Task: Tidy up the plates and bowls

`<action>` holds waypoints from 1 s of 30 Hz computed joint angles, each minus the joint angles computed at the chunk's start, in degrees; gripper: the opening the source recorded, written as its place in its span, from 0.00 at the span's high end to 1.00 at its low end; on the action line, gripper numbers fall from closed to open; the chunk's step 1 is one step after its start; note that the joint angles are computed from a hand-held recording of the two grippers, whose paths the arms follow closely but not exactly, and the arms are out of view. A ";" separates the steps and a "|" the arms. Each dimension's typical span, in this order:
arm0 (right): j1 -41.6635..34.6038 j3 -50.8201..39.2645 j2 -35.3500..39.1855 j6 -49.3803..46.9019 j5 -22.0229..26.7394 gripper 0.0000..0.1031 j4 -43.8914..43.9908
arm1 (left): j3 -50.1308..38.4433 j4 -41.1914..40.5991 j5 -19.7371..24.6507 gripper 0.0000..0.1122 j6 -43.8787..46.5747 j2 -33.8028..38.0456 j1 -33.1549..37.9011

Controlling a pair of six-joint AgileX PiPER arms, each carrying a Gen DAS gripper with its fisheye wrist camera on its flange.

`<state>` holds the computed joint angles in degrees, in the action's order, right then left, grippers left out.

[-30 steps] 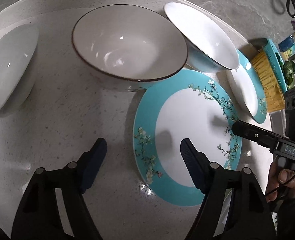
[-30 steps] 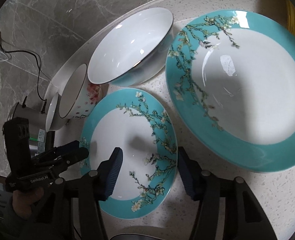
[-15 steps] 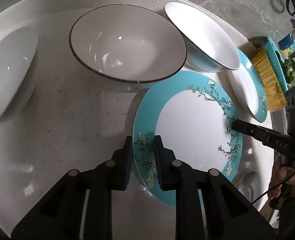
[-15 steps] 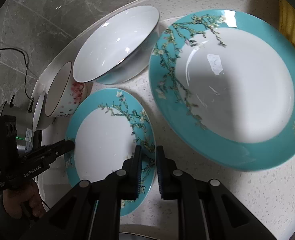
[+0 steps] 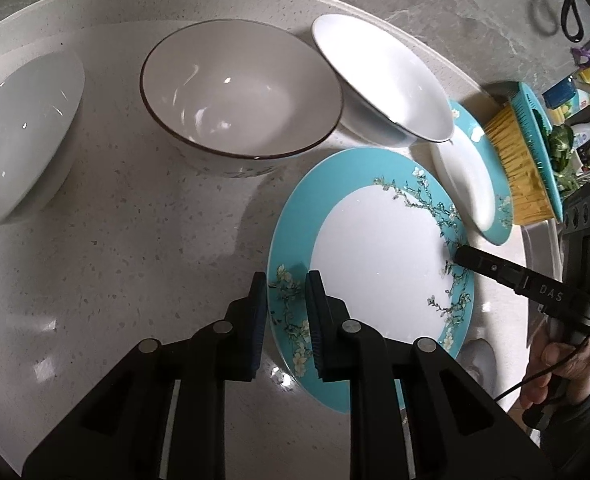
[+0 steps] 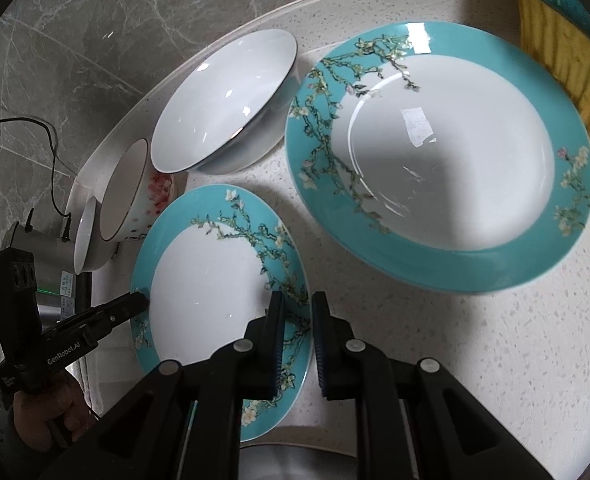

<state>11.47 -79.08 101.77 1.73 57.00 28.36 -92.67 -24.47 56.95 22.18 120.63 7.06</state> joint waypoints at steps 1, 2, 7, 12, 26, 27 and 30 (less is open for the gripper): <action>-0.14 0.18 -0.45 0.11 0.08 0.85 0.09 | 0.05 -0.09 0.27 0.85 -0.02 -0.50 -0.11; -0.44 0.42 -1.14 0.33 0.35 0.85 0.18 | 0.16 -0.10 0.60 0.85 -0.02 -1.04 -0.18; -1.66 2.06 -5.64 1.70 1.89 0.85 -0.74 | 2.25 -1.08 2.44 0.85 1.16 -5.15 -1.02; -3.44 6.48 -13.33 3.66 4.40 0.85 -2.36 | 6.99 -1.75 3.87 0.85 2.45 -10.27 -2.96; -10.11 23.32 -35.35 10.29 11.52 0.85 -7.22 | 27.03 -3.46 1.79 0.85 6.04 -22.45 -11.73; -10.43 24.17 -36.34 10.56 11.80 0.85 -7.45 | 28.11 -3.23 1.60 0.85 6.26 -23.25 -12.43; -11.77 26.66 -39.17 10.68 12.79 0.85 -7.46 | 30.07 -2.93 0.93 0.85 6.85 -24.41 -13.48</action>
<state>-0.30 -52.42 62.59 12.41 69.79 20.89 -62.60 -27.39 57.88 29.03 96.21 -6.42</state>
